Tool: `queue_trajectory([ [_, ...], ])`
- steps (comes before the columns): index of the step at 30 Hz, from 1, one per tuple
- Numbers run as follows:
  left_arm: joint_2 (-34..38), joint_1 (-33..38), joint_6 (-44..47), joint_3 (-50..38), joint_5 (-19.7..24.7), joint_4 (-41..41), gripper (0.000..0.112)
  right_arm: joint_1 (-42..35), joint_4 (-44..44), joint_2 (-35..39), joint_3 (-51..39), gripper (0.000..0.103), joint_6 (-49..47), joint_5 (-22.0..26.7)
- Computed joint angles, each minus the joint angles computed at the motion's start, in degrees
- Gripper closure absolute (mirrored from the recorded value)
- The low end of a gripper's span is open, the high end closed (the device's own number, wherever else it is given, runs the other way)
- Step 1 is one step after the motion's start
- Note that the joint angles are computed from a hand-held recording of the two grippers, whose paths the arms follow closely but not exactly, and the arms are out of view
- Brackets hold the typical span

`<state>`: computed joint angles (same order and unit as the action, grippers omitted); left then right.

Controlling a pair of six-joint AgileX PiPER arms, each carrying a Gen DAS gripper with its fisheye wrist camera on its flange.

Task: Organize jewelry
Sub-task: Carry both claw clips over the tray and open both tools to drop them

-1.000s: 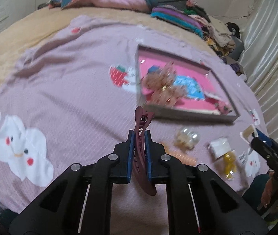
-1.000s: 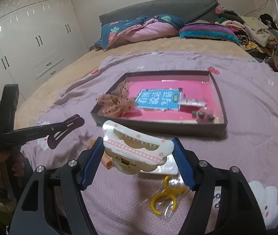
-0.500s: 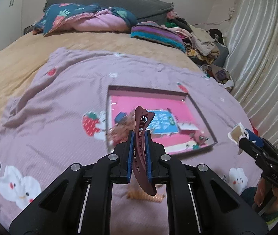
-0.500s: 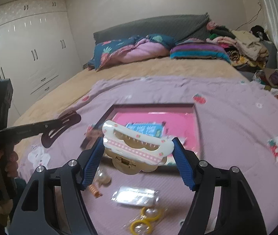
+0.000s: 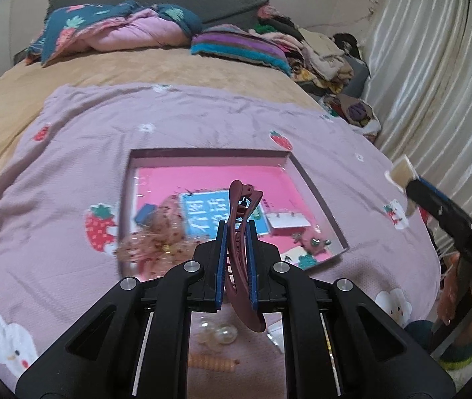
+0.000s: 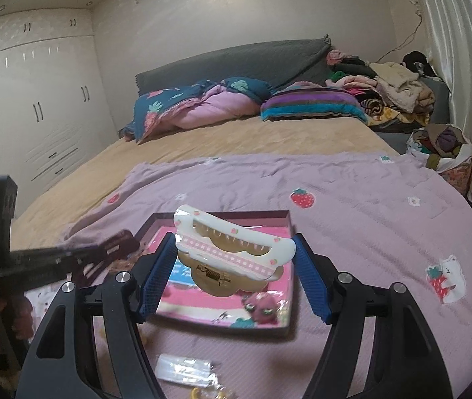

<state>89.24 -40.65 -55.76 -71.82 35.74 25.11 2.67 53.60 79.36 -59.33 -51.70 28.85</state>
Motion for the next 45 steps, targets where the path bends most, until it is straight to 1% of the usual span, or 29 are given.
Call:
queue_trajectory([
  [10, 7.9, 0.4, 6.8, -4.7, -1.2, -5.9, 0.108, 1.1, -1.1, 7.0, -5.0, 0.034, 0.3, -2.3],
  [12, 9.0, 0.1, 7.2, -5.4, -0.7, -5.7, 0.108, 1.8, -1.7, 8.3, -5.4, 0.034, 0.6, -3.1],
  [15, 10.3, 0.8, 9.3, -5.8, -1.2, -7.9, 0.108, 2.8, -2.6, 10.7, -5.9, 0.034, 1.3, -5.0],
  [20, 12.0, 2.0, 11.1, -5.7, -2.0, -10.0, 0.108, 3.7, -4.1, 14.6, -6.9, 0.034, 2.1, -6.1],
  [27, 13.4, 3.4, 12.5, -4.4, -3.3, -11.9, 0.108, 5.4, -7.3, 20.2, -9.4, 0.034, 4.2, -7.4],
  [34, 12.4, 5.0, 12.1, -1.7, -4.7, -12.4, 0.107, 6.7, -11.1, 23.9, -11.1, 0.034, 7.4, -8.0],
  [37, 10.8, 5.4, 10.6, 0.6, -5.5, -11.7, 0.104, 7.3, -13.5, 25.2, -11.6, 0.034, 9.3, -7.9],
  [41, 9.7, 5.8, 8.2, 2.4, -5.2, -9.9, 0.097, 8.1, -16.7, 26.7, -12.3, 0.034, 12.2, -7.6],
  [45, 8.9, 5.9, 6.0, 3.4, -5.1, -8.5, 0.095, 8.1, -15.5, 27.0, -12.2, 0.034, 11.1, -6.9],
])
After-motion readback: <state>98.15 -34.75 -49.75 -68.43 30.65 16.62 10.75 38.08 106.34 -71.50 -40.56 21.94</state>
